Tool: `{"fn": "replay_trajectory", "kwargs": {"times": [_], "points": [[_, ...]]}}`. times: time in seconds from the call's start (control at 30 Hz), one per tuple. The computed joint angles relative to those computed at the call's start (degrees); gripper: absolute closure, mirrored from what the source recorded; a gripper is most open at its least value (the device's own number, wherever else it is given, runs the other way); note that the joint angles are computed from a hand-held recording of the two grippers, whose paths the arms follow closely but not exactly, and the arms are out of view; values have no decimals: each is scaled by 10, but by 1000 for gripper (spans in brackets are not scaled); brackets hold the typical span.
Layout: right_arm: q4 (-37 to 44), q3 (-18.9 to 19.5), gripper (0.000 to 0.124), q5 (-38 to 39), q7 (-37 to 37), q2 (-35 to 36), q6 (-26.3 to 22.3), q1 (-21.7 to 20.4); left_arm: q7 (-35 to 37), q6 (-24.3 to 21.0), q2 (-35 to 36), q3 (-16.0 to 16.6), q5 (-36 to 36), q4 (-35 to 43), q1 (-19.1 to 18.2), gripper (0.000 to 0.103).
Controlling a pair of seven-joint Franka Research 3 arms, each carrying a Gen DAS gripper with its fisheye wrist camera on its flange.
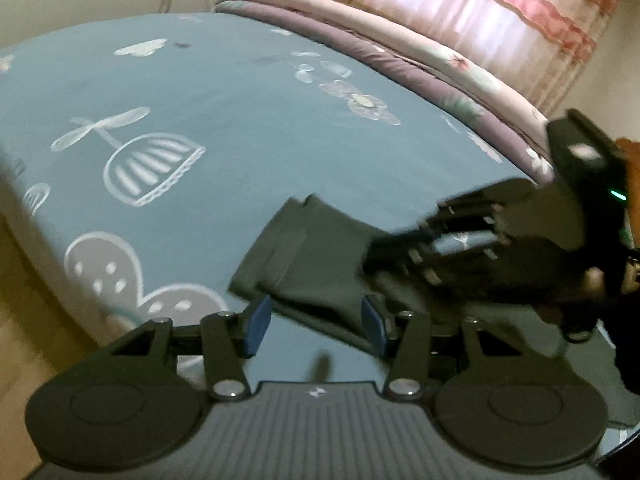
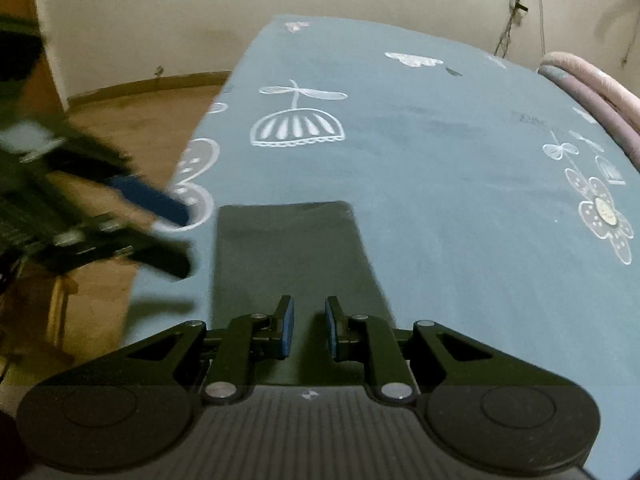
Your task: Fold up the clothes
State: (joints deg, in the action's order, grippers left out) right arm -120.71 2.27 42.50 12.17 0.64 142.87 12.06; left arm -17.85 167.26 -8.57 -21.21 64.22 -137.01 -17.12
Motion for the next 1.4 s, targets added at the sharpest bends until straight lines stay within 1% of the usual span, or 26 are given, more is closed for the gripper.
{"fn": "replay_trajectory", "kwargs": {"times": [0.03, 0.07, 0.1, 0.13, 0.17, 0.23, 0.27, 0.3, 0.33, 0.4, 0.47, 0.53, 0.57, 0.63, 0.67, 0.73, 0.83, 0.97, 1.03, 1.1, 1.17, 1.23, 1.3, 1.33, 1.37, 1.4], "points": [[10, 4, 104, -4, 17, 18, 26, 4, -10, -1, -4, -1, 2, -6, 1, 53], [26, 5, 104, -10, 44, 37, 33, 5, -19, -4, -9, -2, 4, -9, 2, 53], [42, 5, 104, -9, 71, 49, 24, 3, -33, -7, -14, -5, 10, -14, 3, 53], [45, 8, 104, 1, 79, 49, 24, 1, -45, -12, -21, -7, 13, -19, 4, 53], [40, 11, 104, 10, 71, 41, 27, -1, -57, -18, -30, -9, 14, -26, 6, 52], [23, 13, 104, 32, 37, 13, 5, -5, -80, -25, -45, -11, 17, -38, 12, 51], [17, 10, 103, 37, 29, 1, -15, -5, -93, -25, -53, -12, 20, -45, 16, 51], [14, 8, 99, 36, 27, -6, -36, -4, -106, -24, -56, -13, 27, -48, 22, 51], [8, 7, 97, 30, 29, -13, -52, -1, -109, -26, -57, -14, 28, -48, 24, 51], [-10, 8, 97, 20, 24, -25, -65, 7, -90, -37, -57, -13, 12, -47, 21, 51], [-38, 13, 97, 10, 14, -37, -32, 19, -74, -46, -58, -14, 4, -45, 19, 51], [-60, 15, 98, 2, 7, -44, 0, 29, -72, -46, -59, -16, 5, -45, 20, 50], [-68, 15, 100, -1, 5, -46, 12, 33, -72, -46, -60, -18, 6, -45, 19, 49], [-71, 9, 117, 6, 1, -49, 8, 36, -72, -48, -62, -20, 5, -47, 19, 48], [-69, 6, 119, 8, 2, -51, 0, 36, -74, -48, -63, -20, 6, -48, 20, 48], [-60, 2, 121, 24, 1, -48, -13, 37, -82, -51, -67, -22, 9, -50, 22, 48], [-36, 6, 123, 41, 22, -28, -36, 41, -91, -48, -72, -22, 18, -51, 26, 48], [-19, 11, 122, 48, 50, -11, -59, 40, -28, -55, -69, -13, -17, -42, 19, 48], [-28, 6, 119, 60, 36, -28, -66, 32, -11, -48, -60, -12, -13, -29, 24, 48], [-42, -4, 112, 60, 42, -52, -57, 22, 9, -31, -32, -10, 1, -2, 29, 48], [-59, -18, 111, 47, 68, -78, -42, 7, 33, -13, 0, -3, 13, 29, 29, 48], [-80, -31, 110, 23, 111, -102, -17, -13, 73, 21, 53, 8, 23, 78, 23, 48], [-109, -42, 110, -12, 162, -130, 10, -36, 127, 60, 107, 19, 16, 128, 7, 48], [-127, -46, 110, -38, 191, -146, 23, -49, 168, 79, 134, 22, -2, 151, 1, 48], [-144, -48, 110, -67, 222, -161, 34, -64, 222, 97, 160, 18, -34, 172, 0, 48], [-162, -51, 109, -94, 250, -176, 45, -79, 284, 112, 183, 3, -78, 188, 5, 48]]}}
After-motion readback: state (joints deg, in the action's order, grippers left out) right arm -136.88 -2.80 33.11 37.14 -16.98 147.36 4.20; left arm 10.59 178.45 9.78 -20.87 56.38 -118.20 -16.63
